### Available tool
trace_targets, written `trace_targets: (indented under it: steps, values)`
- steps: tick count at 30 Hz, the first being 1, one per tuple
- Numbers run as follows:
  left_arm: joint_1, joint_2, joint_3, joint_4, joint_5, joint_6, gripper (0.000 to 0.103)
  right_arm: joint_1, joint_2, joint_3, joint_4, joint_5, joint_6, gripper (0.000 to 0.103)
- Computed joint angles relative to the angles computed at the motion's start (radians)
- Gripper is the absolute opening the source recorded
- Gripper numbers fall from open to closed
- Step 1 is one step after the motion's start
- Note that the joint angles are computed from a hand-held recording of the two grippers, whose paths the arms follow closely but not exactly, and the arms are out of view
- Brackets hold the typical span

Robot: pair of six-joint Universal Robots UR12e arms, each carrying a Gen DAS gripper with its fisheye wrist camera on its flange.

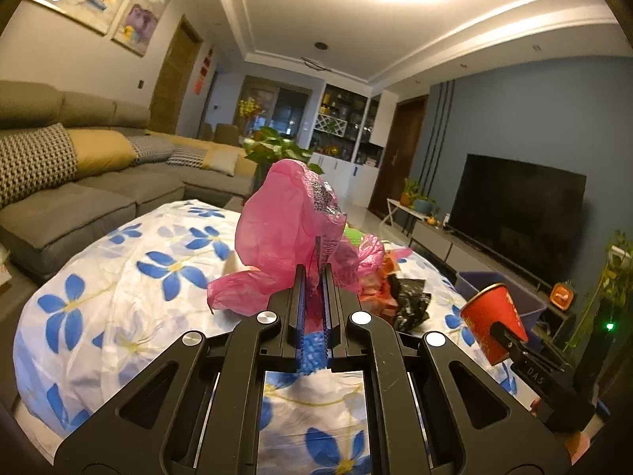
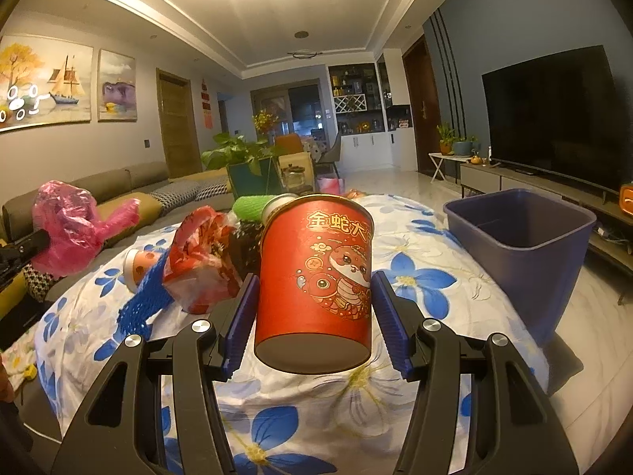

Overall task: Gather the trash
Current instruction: 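Lift the red cup and pink bag and carry both over the grey bin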

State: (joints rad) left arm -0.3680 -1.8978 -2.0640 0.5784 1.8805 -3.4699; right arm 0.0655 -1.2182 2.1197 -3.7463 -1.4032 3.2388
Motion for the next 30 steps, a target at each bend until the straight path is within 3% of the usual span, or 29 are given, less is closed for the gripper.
trace_targets:
  steps: [11, 20, 30]
  values:
    - [-0.039, -0.072, 0.166, -0.089, -0.119, 0.118, 0.007, -0.051, -0.032, -0.010, -0.056, -0.072, 0.022, 0.057]
    - [-0.076, -0.194, 0.384, -0.152, -0.262, 0.185, 0.007, -0.103, -0.026, -0.043, -0.109, -0.185, 0.026, 0.057]
    - [-0.103, -0.350, 0.636, -0.269, -0.358, 0.220, 0.007, -0.145, 0.014, -0.111, -0.114, -0.266, 0.047, 0.057]
